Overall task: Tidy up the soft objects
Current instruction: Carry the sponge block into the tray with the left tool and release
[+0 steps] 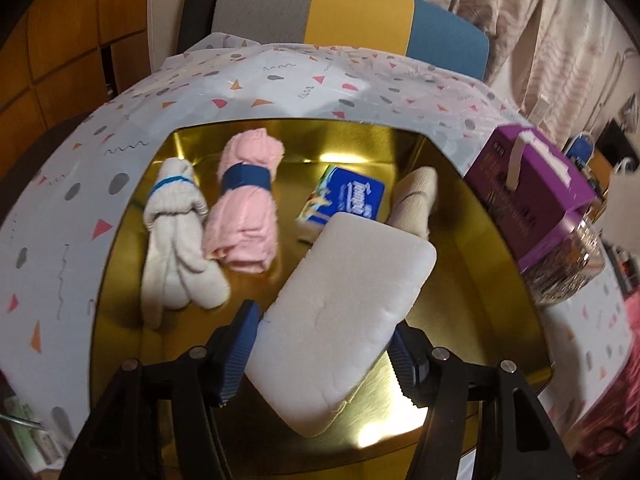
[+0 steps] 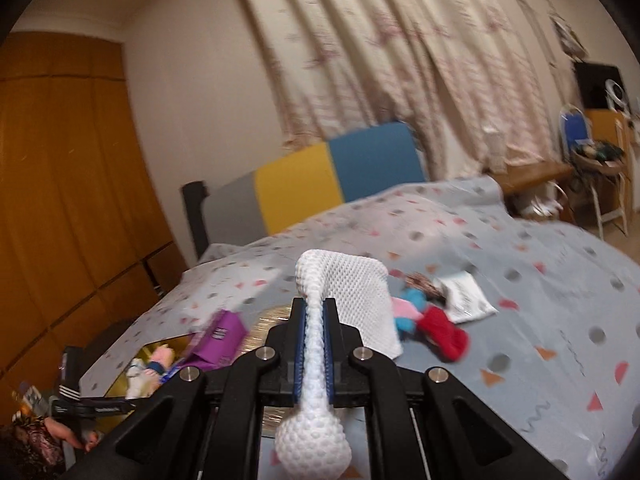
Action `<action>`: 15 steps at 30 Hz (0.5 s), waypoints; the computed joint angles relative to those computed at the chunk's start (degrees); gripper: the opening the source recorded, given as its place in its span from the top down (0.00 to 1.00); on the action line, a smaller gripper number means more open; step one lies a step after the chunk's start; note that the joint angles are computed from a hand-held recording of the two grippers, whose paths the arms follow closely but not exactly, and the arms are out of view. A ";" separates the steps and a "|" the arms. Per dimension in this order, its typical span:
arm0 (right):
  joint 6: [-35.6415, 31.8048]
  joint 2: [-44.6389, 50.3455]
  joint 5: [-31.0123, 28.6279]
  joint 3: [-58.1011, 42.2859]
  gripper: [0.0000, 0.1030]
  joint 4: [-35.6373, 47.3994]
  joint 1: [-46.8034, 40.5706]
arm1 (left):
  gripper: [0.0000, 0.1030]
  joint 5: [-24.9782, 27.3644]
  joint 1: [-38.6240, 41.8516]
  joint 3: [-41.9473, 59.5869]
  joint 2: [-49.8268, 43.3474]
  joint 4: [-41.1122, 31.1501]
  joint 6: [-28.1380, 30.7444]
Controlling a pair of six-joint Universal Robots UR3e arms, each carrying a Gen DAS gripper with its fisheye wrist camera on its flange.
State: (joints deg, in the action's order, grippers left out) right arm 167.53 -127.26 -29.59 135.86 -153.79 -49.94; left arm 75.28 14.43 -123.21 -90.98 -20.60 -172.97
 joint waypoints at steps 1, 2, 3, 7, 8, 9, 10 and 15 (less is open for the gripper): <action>1.80 1.64 -1.63 -1.05 0.95 -2.96 3.07 | 0.33 -0.13 0.41 -0.89 0.44 0.70 0.29; 3.60 3.40 -3.17 -2.04 0.95 -6.01 6.13 | 0.29 0.20 0.73 -1.70 0.91 1.17 0.22; 4.93 4.63 -4.20 -2.82 0.95 -7.98 8.38 | 0.19 0.45 1.02 -1.92 1.09 1.19 -0.04; 10.17 11.23 -10.37 -6.85 0.95 -16.32 20.15 | 0.07 -2.54 4.79 -4.53 3.90 0.39 -2.67; 10.84 11.95 -11.57 -7.24 0.95 -17.50 22.70 | 0.07 -3.25 5.48 -4.78 4.46 -0.25 -2.96; 11.49 14.03 -13.77 -8.55 0.95 -19.26 26.28 | 0.07 -3.44 5.87 -4.98 4.79 -0.45 -3.05; 11.72 15.30 -15.24 -9.39 0.95 -20.30 28.59 | 0.07 -3.04 6.01 -5.31 5.15 -0.27 -3.04; 11.44 22.14 -19.93 -13.57 0.95 -24.11 39.03 | 0.05 -4.02 8.58 -9.26 10.01 1.89 -3.04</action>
State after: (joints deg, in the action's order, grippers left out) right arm 178.97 -105.12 -49.52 122.29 -177.90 -10.91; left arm 71.26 23.00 -132.47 -80.98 -18.71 -176.01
